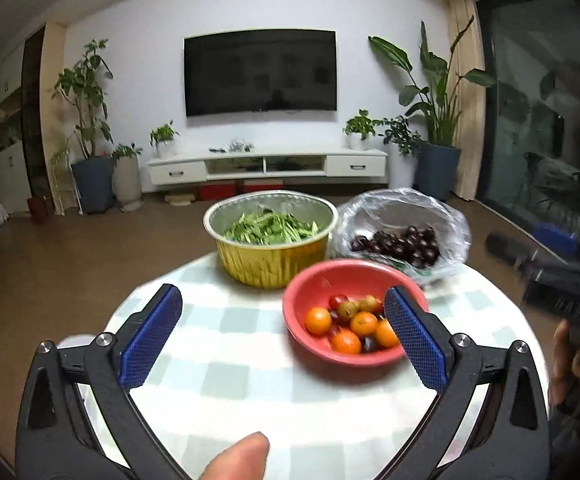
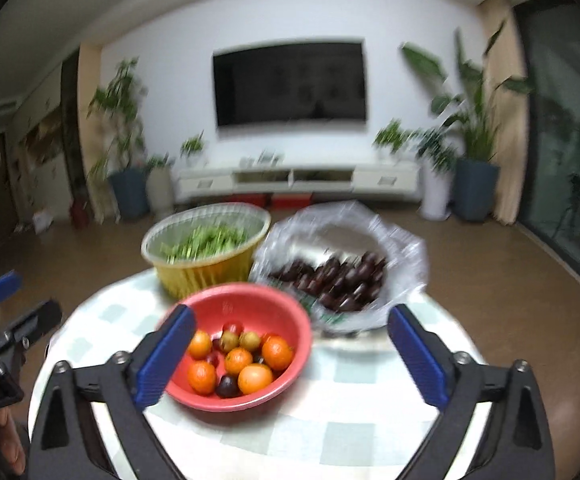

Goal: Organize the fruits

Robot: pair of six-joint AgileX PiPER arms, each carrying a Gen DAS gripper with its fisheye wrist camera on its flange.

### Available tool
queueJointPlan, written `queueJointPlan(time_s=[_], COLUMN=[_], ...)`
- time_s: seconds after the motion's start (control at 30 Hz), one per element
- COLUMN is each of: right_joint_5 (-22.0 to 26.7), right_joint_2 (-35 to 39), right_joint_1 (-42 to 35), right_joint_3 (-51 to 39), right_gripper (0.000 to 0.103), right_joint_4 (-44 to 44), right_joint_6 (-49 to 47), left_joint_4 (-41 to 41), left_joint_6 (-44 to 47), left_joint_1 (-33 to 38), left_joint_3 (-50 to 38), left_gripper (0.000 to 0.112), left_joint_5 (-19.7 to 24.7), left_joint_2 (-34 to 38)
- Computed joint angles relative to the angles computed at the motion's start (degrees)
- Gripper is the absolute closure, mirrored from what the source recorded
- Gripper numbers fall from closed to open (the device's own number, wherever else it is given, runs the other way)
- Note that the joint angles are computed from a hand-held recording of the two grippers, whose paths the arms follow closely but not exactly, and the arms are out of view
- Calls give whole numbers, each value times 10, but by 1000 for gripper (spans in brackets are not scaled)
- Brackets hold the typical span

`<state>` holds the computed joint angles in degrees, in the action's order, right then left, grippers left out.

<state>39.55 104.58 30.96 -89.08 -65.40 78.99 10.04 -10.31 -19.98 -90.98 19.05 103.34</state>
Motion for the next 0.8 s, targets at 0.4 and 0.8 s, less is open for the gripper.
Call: queueJointPlan(time_s=[0.4, 0.8], right_joint_5=[159, 187], right_joint_2=[-81, -51], right_joint_1=[94, 78], right_joint_3=[42, 50], right_gripper=[0, 0], right_joint_4=[65, 227], right_joint_6=[-6, -82], left_joint_4=[59, 56], left_joint_6=[-103, -109], left_joint_1=[-42, -57], left_joint_3=[88, 86], left_gripper=[10, 10], left_joint_5=[139, 148], left_joint_2=[-55, -18])
